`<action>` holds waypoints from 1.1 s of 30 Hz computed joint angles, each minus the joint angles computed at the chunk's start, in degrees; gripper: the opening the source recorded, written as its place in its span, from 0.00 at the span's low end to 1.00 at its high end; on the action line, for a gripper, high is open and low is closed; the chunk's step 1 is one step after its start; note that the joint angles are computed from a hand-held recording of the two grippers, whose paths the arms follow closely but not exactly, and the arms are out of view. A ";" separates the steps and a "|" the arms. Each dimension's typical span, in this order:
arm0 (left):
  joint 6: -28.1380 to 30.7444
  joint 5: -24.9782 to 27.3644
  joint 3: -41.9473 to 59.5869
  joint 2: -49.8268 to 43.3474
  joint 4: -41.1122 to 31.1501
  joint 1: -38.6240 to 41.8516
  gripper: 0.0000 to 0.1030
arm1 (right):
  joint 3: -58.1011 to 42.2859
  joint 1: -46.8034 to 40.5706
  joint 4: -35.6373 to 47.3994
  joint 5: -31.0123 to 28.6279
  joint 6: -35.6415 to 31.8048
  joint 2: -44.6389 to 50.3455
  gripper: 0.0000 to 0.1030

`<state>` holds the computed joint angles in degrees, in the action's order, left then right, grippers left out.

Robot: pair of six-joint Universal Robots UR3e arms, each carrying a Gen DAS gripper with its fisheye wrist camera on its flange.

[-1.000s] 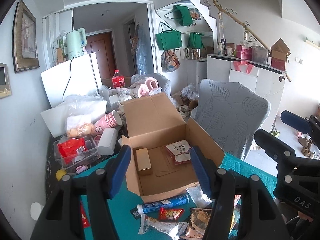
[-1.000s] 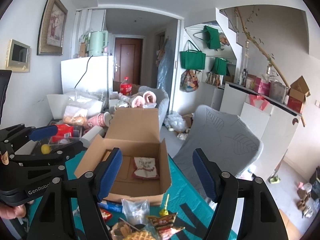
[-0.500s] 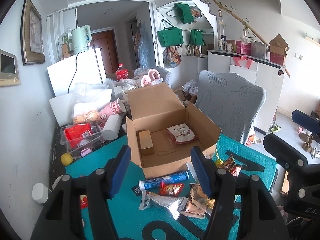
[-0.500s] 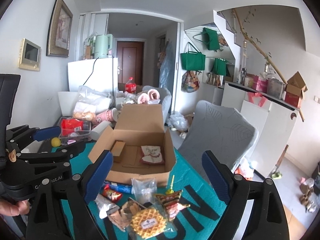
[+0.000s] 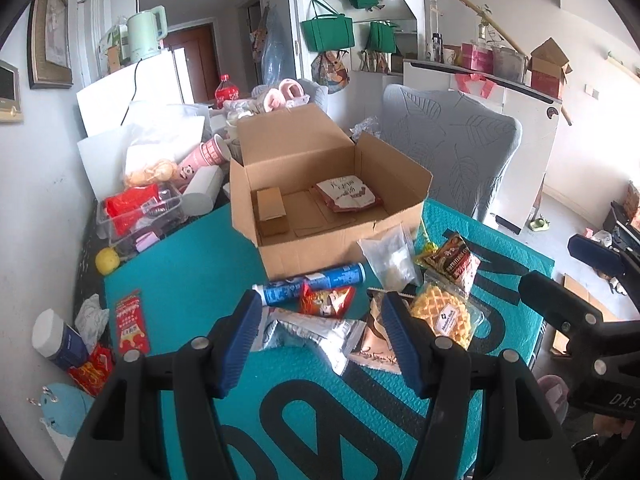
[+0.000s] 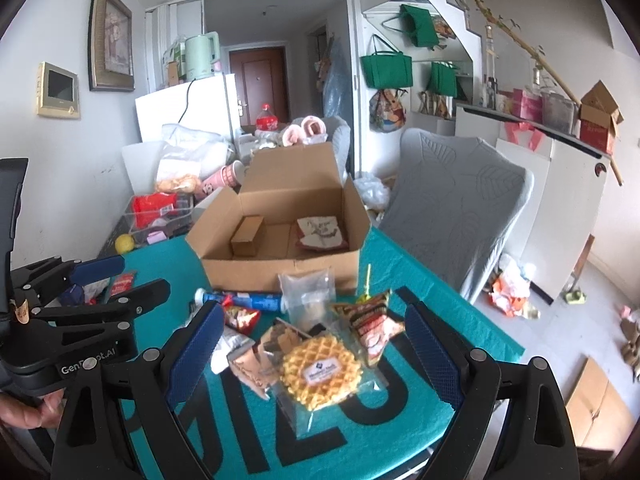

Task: Organize snacks
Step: 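Withdraw both grippers from the box back toward the snacks, then grasp the striped snack bag with left gripper while right grasps the waffle pack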

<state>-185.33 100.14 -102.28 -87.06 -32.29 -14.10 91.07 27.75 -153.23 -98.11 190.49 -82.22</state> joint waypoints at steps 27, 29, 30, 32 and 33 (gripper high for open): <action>3.01 -6.96 -9.64 -7.92 8.40 5.45 0.60 | 3.58 -8.09 5.02 17.24 17.33 11.85 0.95; 2.57 -7.83 -9.36 -8.03 8.86 6.16 0.60 | 3.06 -8.97 4.41 18.22 20.11 13.00 0.95; 2.58 -7.82 -9.08 -8.21 9.08 6.32 0.60 | 2.39 -9.40 4.74 18.75 21.08 13.65 0.96; 2.82 -7.54 -8.43 -8.66 9.31 6.41 0.60 | 0.42 -9.96 5.92 19.45 21.85 15.02 0.98; 2.88 -7.36 -7.94 -9.00 9.28 6.42 0.60 | -0.85 -9.95 6.71 19.18 22.19 15.73 1.00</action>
<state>-182.45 92.79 -110.22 -96.06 -23.01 -7.67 90.22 17.80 -146.52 -78.93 212.68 -66.49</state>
